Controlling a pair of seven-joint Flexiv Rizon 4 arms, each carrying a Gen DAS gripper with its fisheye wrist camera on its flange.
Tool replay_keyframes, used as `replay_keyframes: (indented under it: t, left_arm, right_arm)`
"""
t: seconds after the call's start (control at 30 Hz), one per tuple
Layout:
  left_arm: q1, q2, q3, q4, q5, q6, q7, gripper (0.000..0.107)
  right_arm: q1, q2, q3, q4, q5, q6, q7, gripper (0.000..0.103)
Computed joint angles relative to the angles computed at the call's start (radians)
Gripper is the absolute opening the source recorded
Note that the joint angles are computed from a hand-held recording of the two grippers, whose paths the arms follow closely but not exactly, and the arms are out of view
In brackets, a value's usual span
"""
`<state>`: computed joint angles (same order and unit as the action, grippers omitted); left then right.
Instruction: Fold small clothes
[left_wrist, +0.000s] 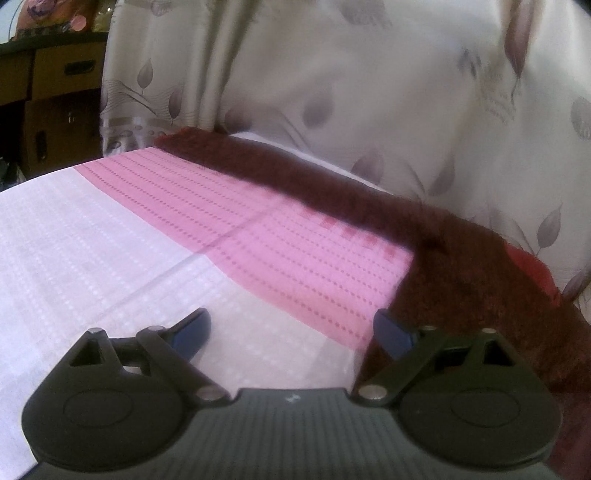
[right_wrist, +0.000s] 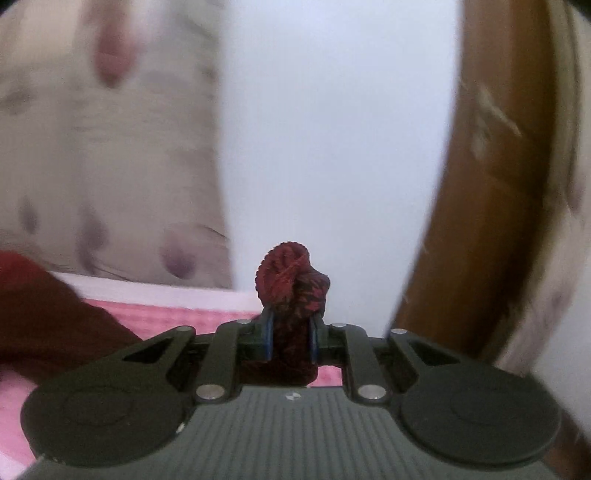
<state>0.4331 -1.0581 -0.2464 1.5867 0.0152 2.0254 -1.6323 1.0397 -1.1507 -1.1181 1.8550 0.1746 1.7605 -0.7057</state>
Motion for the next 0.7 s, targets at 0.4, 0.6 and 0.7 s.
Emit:
replay_keyframes:
  t: [0.4,0.6,0.7]
  left_arm:
    - [0.090,0.064,-0.054,0.106,0.148,0.117,0.035,0.096]
    - [0.272,0.152,-0.113,0.232,0.499,0.136,0.017,0.096]
    - [0.371,0.161,-0.169,0.287,0.612,0.108,0.073,0.096]
  right_arm:
    - [-0.021,0.084,0.264,0.130,0.102,0.252,0.150,0.042]
    - [0.017,0.254,0.553,0.250,-0.097,0.538,-0.118,0.041]
    - [0.076,0.215,0.586,0.203,-0.100,0.508,-0.192,0.041]
